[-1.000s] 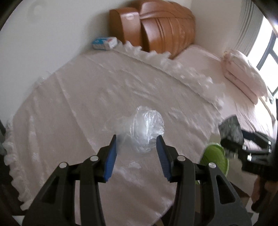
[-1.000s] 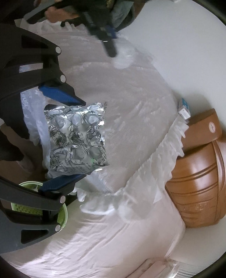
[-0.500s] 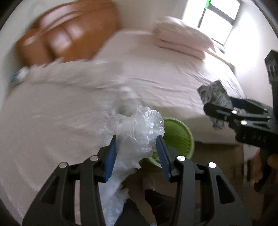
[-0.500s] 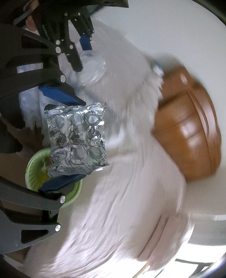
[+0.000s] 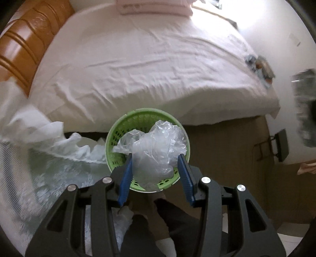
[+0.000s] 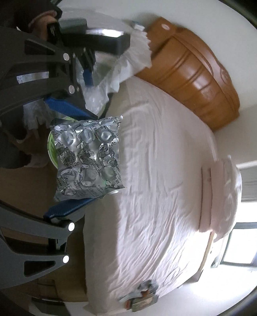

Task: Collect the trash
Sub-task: 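Drop the plastic bag and blister pack into the green wastebasket, opening both grippers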

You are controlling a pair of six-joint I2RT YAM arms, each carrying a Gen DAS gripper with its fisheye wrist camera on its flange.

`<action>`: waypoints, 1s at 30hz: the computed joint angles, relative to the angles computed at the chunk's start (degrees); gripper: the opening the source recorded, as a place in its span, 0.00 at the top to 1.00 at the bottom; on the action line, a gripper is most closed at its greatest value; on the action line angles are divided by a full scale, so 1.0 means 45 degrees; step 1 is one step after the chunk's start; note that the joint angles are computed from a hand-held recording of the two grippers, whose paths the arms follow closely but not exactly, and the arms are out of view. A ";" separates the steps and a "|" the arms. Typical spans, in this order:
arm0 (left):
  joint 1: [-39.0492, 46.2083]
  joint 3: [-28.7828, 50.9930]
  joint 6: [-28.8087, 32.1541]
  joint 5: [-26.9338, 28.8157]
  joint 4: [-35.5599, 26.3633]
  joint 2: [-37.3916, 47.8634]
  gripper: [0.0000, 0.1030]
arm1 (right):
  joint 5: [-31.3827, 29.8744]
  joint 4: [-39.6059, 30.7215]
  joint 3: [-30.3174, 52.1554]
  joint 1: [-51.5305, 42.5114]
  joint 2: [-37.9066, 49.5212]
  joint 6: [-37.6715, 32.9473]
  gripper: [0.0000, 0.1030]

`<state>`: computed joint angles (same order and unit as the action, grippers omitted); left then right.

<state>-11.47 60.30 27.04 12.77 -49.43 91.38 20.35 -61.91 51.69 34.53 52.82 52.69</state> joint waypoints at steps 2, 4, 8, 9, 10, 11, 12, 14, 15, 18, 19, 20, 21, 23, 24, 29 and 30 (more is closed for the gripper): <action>-0.0541 -0.0106 -0.0249 -0.0423 0.0432 0.0599 0.57 | -0.0126 -0.0325 -0.0386 -0.0396 -0.0865 -0.0127 0.28; -0.1148 0.0046 -0.0673 -0.0848 0.0976 0.1657 0.57 | -0.0362 -0.0420 -0.0693 -0.0805 -0.1427 -0.0255 0.28; -0.2044 0.0772 -0.1271 -0.1778 0.1460 0.3607 0.42 | -0.1413 0.0191 -0.1266 -0.2228 -0.1578 -0.1487 0.28; -0.2089 0.0864 -0.1299 -0.1862 0.1512 0.3770 0.37 | -0.1450 0.0261 -0.1249 -0.2254 -0.1469 -0.1496 0.28; -0.2124 0.0930 -0.1292 -0.1969 0.1591 0.3892 0.31 | -0.1678 0.0454 -0.1319 -0.2532 -0.1357 -0.1764 0.28; -0.2146 0.1017 -0.1296 -0.2068 0.1576 0.3938 0.27 | -0.1616 0.0488 -0.1319 -0.2353 -0.1268 -0.1596 0.28; -0.2135 0.1079 -0.1292 -0.2149 0.1603 0.3953 0.17 | -0.1960 0.0770 -0.1402 -0.2809 -0.1146 -0.2034 0.28; -0.2005 0.1072 -0.1307 -0.2126 0.1635 0.3702 0.11 | -0.2116 0.1076 -0.1381 -0.2977 -0.0830 -0.2264 0.28; -0.1976 0.1155 -0.1362 -0.2131 0.1613 0.3662 0.11 | -0.2043 0.1161 -0.1360 -0.2831 -0.0691 -0.2170 0.28; -0.1799 0.1306 -0.1533 -0.2070 0.1347 0.3233 0.11 | -0.2019 0.1463 -0.1264 -0.2833 -0.0303 -0.2259 0.28; -0.1698 0.1336 -0.1595 -0.1964 0.1255 0.2939 0.11 | -0.1945 0.1553 -0.1222 -0.2711 -0.0141 -0.2168 0.28; -0.1634 0.1400 -0.1660 -0.1858 0.1163 0.2728 0.11 | -0.1961 0.1604 -0.1189 -0.2813 -0.0067 -0.2286 0.28; -0.1439 0.1537 -0.1674 -0.1659 0.0934 0.2350 0.11 | -0.1959 0.1665 -0.1142 -0.2842 0.0056 -0.2316 0.28; -0.0900 0.1860 -0.1599 -0.1147 0.0283 0.1443 0.11 | -0.2027 0.1843 -0.1098 -0.2943 0.0251 -0.2420 0.28; -0.0669 0.1950 -0.1569 -0.1012 0.0087 0.1014 0.11 | -0.2085 0.1955 -0.1067 -0.2977 0.0350 -0.2498 0.28; 0.1306 0.2687 -0.0333 -0.0427 -0.1272 -0.1572 0.09 | -0.2621 0.2814 -0.0986 -0.3180 0.1331 -0.3279 0.28; 0.1892 0.2897 -0.0005 -0.0217 -0.1610 -0.2018 0.08 | -0.2804 0.3089 -0.0915 -0.3222 0.1701 -0.3547 0.28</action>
